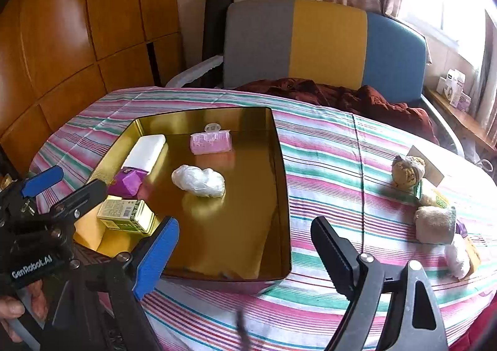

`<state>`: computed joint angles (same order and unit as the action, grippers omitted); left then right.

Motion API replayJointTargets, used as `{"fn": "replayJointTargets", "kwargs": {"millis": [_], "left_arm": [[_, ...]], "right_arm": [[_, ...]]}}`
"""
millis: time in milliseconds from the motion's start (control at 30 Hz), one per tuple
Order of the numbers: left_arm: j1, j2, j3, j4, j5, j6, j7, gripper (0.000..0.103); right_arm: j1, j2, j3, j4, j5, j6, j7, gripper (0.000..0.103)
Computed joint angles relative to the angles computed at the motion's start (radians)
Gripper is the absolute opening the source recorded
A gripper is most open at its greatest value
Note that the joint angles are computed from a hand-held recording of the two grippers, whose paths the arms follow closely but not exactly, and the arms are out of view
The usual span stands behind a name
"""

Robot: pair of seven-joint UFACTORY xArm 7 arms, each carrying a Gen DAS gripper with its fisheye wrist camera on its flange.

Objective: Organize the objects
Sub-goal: 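Withdraw both grippers from the tray toward the remaining items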

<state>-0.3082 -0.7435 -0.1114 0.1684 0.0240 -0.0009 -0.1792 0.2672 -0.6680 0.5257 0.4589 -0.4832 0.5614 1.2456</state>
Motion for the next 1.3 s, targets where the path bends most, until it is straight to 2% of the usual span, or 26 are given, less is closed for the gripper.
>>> {"fn": "replayJointTargets", "kwargs": {"millis": [300,500,667,833,933,1067,1167,1233,1300], "left_arm": [[-0.035,0.009,-0.007,0.003,0.004,0.014,0.005,0.093],[-0.071,0.023,0.002,0.005,0.006,0.014,0.018,0.093],[-0.121,0.035,0.029,0.009,-0.002,0.007,0.043,0.093],[-0.158,0.051,0.034,0.021,-0.010,0.007,0.061,0.093],[-0.182,0.066,0.033,0.034,-0.013,0.009,0.071,0.093],[-0.226,0.084,0.038,0.052,-0.019,0.006,0.089,0.093],[-0.279,0.111,0.045,0.079,-0.027,0.006,0.106,0.093],[-0.312,0.128,0.046,0.096,-0.034,0.006,0.116,0.093],[-0.365,0.154,0.058,0.120,-0.041,0.001,0.136,0.093]], "right_arm": [[0.006,-0.034,-0.021,-0.037,0.015,0.013,0.006,0.089],[0.022,-0.106,-0.073,-0.097,0.065,0.039,-0.016,0.089],[0.033,-0.232,-0.129,-0.168,0.125,0.119,-0.049,0.089],[0.009,-0.463,-0.215,-0.258,0.184,0.261,-0.107,0.089],[-0.047,-0.631,-0.265,-0.299,0.196,0.376,-0.158,0.089],[-0.182,-0.856,-0.343,-0.344,0.186,0.510,-0.231,0.089],[-0.307,-0.991,-0.413,-0.380,0.172,0.567,-0.280,0.089],[-0.390,-1.113,-0.501,-0.421,0.189,0.590,-0.299,0.091],[-0.455,-1.211,-0.557,-0.451,0.208,0.608,-0.319,0.091]]}}
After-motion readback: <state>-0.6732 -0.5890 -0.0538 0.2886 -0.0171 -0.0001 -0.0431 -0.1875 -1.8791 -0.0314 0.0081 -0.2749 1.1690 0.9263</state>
